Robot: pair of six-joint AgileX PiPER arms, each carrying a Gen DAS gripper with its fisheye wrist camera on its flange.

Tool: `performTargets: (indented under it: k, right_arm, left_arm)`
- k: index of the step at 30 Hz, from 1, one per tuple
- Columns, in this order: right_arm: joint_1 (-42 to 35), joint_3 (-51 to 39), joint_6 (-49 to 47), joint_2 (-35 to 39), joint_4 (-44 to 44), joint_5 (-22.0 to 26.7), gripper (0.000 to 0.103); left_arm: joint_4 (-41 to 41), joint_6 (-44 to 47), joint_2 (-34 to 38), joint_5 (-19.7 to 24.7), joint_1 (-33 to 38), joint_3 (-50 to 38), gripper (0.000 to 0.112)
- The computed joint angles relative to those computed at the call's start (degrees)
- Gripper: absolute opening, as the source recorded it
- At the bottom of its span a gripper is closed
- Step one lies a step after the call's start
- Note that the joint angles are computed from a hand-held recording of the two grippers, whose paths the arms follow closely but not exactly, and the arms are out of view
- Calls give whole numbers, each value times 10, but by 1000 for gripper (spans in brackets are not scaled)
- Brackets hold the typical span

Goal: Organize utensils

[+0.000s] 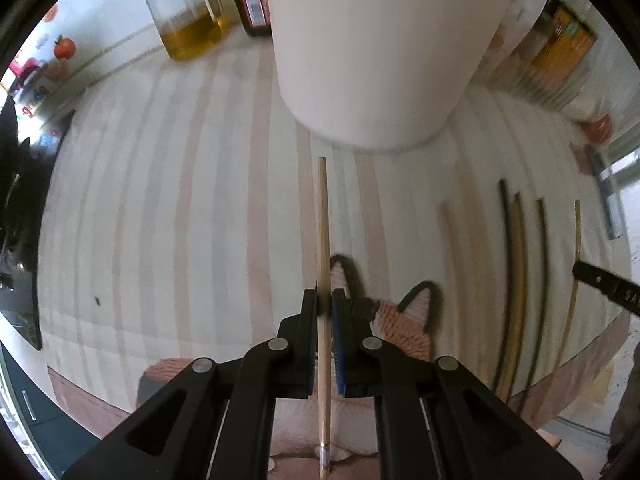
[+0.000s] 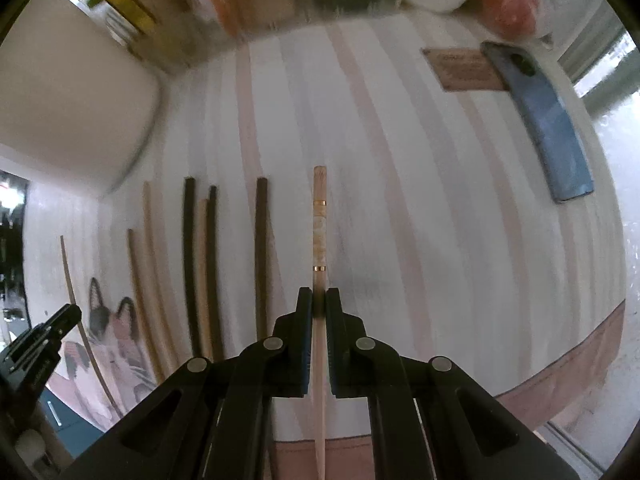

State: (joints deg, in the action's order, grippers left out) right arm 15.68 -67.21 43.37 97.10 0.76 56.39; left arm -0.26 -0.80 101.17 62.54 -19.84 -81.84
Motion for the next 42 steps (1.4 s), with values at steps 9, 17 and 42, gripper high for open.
performTargets:
  k: [9,17,42]
  right_arm:
    - [49,-6,70,-83,-59,3,6]
    - [38,-79,31,-95,-103,15,6]
    - [-78,-260,-60,21,100,-16,7]
  left_arm:
    - [-12,1,-62,18,-1,-38,4]
    - [-16,-8,-76,19,2,-92,4]
    - [30,-70,-47,25,14,-247,4]
